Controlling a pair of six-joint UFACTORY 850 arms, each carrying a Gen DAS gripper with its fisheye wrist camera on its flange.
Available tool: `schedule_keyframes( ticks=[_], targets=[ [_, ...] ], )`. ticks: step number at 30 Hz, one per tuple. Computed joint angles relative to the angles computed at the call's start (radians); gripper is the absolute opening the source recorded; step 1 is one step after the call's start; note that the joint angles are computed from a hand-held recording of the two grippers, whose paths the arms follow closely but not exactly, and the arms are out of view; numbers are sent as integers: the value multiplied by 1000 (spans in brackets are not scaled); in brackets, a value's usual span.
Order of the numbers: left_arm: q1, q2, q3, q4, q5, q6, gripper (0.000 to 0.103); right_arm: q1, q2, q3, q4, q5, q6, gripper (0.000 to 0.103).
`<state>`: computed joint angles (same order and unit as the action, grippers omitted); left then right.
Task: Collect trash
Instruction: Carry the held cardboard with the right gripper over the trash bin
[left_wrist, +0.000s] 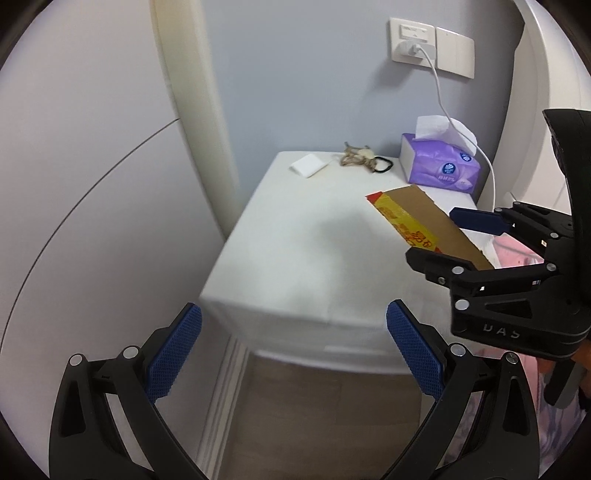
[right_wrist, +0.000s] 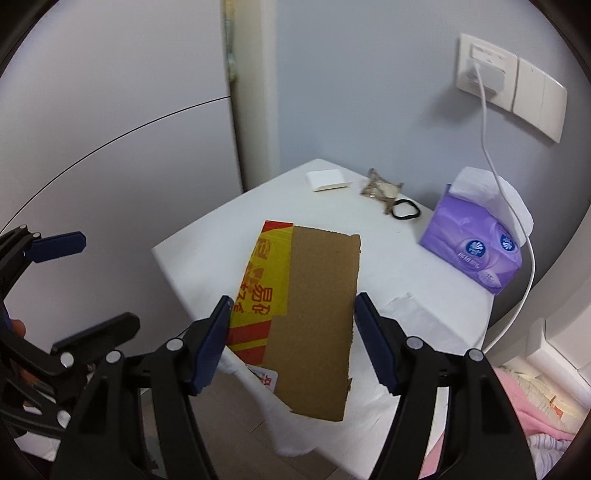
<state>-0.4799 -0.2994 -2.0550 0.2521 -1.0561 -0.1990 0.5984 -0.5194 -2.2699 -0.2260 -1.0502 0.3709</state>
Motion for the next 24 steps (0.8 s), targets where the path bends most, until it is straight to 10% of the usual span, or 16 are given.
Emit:
schedule_keyframes(
  ticks=[24],
  targets=[
    [44,563,563,206,-76,-293,97,296,33,3,30,12,-48,64]
  ],
)
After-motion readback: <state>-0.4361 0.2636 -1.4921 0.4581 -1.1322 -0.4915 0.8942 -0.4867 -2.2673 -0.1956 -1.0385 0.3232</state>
